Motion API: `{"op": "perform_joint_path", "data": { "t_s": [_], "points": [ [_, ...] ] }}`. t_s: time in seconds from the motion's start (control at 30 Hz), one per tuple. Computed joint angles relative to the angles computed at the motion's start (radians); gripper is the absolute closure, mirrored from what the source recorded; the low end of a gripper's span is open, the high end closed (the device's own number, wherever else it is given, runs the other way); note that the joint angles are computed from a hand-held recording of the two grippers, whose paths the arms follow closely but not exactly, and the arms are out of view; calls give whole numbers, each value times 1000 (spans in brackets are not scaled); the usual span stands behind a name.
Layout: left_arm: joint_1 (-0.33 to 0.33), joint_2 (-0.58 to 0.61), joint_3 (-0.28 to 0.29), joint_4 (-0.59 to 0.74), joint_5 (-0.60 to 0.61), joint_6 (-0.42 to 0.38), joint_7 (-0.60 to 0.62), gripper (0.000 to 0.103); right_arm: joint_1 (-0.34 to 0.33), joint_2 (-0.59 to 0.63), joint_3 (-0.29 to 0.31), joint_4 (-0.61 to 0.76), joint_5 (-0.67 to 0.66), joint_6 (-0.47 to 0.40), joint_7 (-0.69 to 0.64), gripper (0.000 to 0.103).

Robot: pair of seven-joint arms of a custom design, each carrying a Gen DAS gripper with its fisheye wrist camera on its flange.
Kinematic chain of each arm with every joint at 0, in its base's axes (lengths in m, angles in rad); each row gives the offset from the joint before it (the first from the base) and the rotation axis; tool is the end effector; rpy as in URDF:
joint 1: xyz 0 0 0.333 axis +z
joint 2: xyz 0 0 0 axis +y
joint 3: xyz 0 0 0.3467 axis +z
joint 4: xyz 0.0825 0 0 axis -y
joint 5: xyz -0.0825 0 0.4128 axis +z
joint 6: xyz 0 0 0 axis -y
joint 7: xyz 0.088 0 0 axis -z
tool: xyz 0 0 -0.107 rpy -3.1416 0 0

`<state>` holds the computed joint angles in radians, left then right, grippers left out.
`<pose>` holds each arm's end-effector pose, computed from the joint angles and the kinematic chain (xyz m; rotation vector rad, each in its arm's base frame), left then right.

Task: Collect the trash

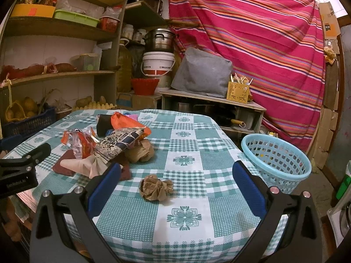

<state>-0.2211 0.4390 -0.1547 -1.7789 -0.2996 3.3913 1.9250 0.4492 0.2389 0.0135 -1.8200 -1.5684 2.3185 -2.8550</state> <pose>0.6978 -0.2191 0.4654 -1.2676 1.7804 -1.1520 0.6231 0.2892 0.4652 -1.2477 1.7669 -1.3325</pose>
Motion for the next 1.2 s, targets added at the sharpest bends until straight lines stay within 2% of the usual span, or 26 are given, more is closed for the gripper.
{"op": "perform_joint_path", "data": {
  "t_s": [0.73, 0.8, 0.97, 1.1, 1.2],
  "points": [
    [22, -5, -17, -10, 14, 6, -5, 5, -4, -4, 0, -2, 9, 3, -5, 4],
    [1, 0, 2, 0, 4, -5, -4, 5, -5, -7, 0, -9, 10, 3, -5, 4],
    [31, 1, -26, 5, 17, -20, -13, 5, -6, -5, 1, -8, 15, -2, -10, 4],
    [11, 5, 1, 14, 11, -27, -16, 5, -6, 3, 0, 0, 27, -6, -16, 4],
    [30, 8, -16, 18, 17, -32, -22, 5, -7, 3, -1, 0, 39, 3, -23, 4]
  ]
}}
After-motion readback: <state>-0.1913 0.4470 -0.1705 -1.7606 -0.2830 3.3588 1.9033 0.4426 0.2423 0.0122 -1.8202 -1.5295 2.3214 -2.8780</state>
